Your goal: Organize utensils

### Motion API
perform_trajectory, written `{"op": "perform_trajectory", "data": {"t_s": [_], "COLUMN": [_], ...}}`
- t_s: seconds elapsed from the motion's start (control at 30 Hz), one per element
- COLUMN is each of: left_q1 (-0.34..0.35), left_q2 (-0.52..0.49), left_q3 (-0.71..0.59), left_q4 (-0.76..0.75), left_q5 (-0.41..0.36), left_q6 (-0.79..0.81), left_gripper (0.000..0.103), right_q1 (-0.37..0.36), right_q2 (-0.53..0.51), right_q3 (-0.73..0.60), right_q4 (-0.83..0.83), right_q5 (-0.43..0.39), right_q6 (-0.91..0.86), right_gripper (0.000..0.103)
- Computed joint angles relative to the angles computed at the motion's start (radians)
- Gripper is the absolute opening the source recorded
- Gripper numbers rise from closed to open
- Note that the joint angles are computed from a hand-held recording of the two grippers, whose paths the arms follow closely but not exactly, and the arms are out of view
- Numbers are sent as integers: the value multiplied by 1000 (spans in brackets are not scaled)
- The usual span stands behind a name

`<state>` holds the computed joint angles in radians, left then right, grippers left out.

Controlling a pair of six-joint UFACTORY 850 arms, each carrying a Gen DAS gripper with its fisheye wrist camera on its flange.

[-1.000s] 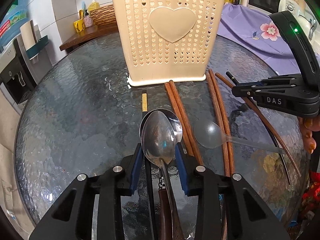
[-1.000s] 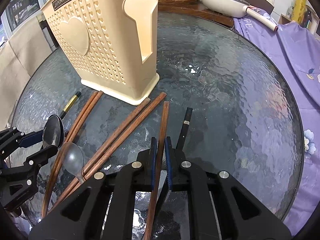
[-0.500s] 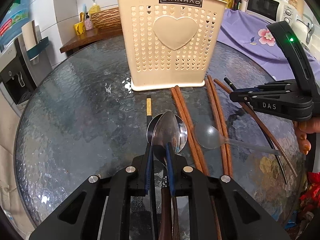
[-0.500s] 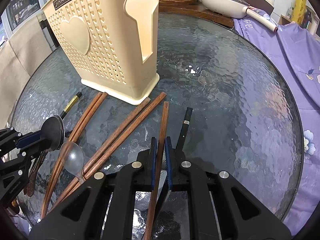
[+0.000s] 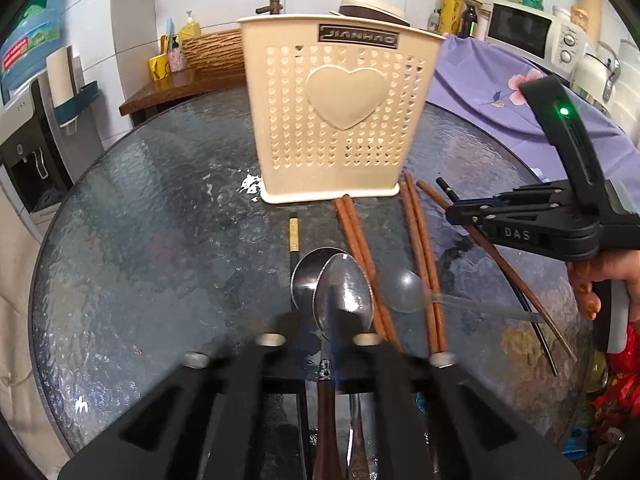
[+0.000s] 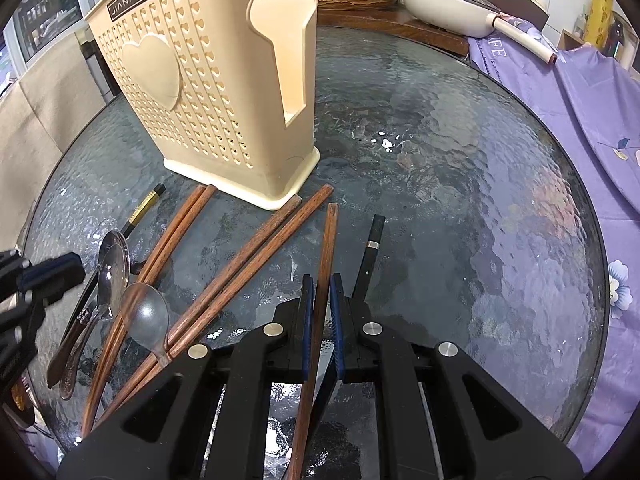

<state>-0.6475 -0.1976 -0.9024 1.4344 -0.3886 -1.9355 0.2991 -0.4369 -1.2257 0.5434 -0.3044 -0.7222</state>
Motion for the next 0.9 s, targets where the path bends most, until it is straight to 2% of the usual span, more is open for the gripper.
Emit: {"op": "perform_trajectory", "data": {"t_s": [0.03, 0.07, 0.2, 0.37, 0.47, 0.53, 0.6, 0.77, 0.9], "left_q1": [-6, -9, -9, -34, -33, -31, -20, -9, -9], "left_q2": [-1, -2, -20, -53, -65, -73, -71, -84, -92], "left_q3": [1, 1, -15, -38, -44, -46, -39, -53, -63], "left_q4": [21, 41, 9, -31, -61, -62, -29, -45, -58], "left_q5": [-9, -16, -6, -45, -38, -49, -28, -20, -24], "left_q6": [-24, -46, -7, 78, 115, 108, 76, 109, 137], "left_gripper": [48, 50, 50, 50, 49, 49, 49, 49, 44], "right_q1": [0, 0, 1, 1, 1, 1, -1, 1, 1], "right_q2": [0, 0, 0, 0, 0, 1, 3, 5, 6], "right_q3": [0, 0, 0, 0, 1, 2, 6, 11, 12], "right_q4": [-5, -9, -2, 1, 7, 15, 31, 32, 38], "right_q5": [1, 1, 1, 2, 2, 3, 6, 12, 14], "right_q6": [4, 7, 4, 1, -6, -9, -27, -28, -32], "right_gripper": [9, 9, 9, 9, 9, 9, 9, 9, 9]}}
